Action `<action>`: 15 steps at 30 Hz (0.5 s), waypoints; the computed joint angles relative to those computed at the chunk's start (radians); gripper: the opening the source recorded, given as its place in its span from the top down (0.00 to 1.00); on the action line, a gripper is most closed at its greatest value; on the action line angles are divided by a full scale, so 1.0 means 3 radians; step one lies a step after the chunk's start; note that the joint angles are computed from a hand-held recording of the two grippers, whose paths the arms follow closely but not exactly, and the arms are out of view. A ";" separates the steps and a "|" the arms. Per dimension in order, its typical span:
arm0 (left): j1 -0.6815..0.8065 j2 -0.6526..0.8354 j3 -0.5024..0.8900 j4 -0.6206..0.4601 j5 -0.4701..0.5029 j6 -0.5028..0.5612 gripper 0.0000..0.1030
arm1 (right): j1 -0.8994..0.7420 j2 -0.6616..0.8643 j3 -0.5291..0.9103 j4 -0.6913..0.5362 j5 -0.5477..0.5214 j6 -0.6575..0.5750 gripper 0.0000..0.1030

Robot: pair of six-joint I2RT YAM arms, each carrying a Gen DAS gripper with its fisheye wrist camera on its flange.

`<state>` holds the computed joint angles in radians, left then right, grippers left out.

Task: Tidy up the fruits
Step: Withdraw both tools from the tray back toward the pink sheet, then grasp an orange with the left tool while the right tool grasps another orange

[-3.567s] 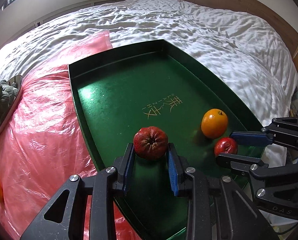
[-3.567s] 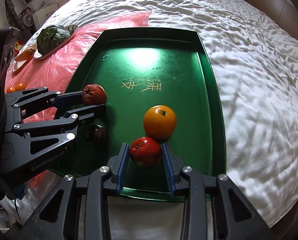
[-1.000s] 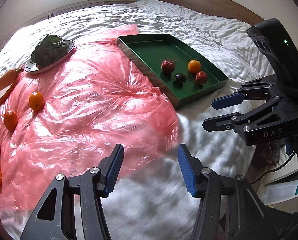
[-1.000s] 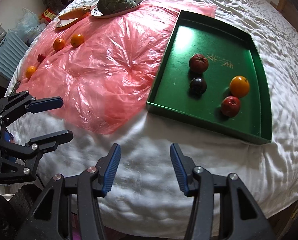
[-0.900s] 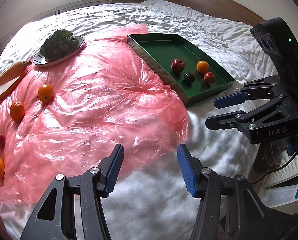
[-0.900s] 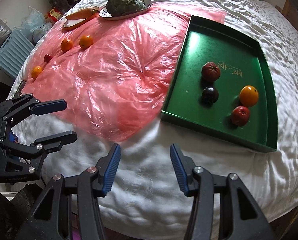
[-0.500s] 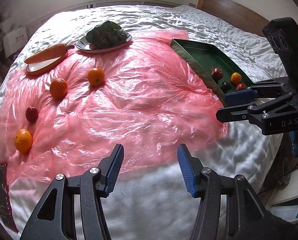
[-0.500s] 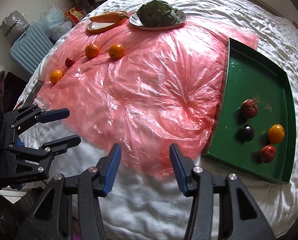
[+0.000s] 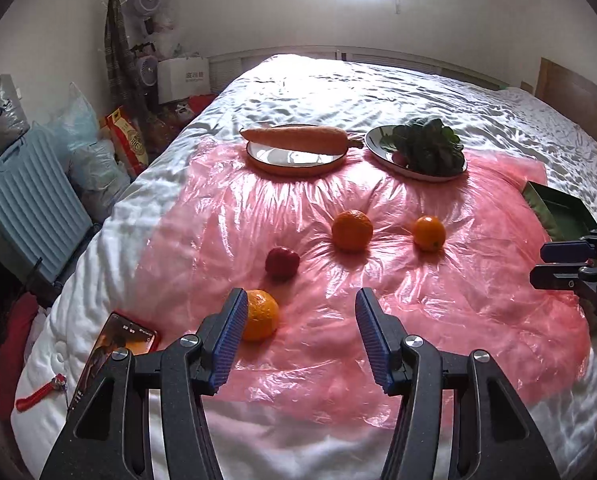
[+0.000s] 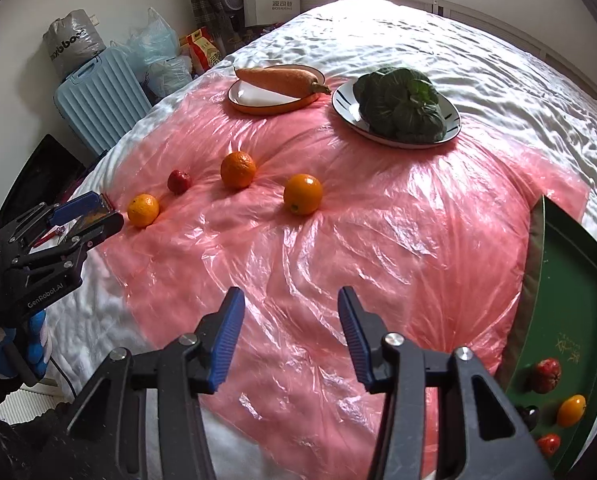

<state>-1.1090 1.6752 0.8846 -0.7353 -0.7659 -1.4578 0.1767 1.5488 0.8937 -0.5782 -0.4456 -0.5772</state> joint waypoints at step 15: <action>0.0508 0.0090 -0.0553 0.0761 0.0398 0.0161 0.52 | 0.0516 0.0676 0.0398 0.0571 0.0154 0.0345 0.37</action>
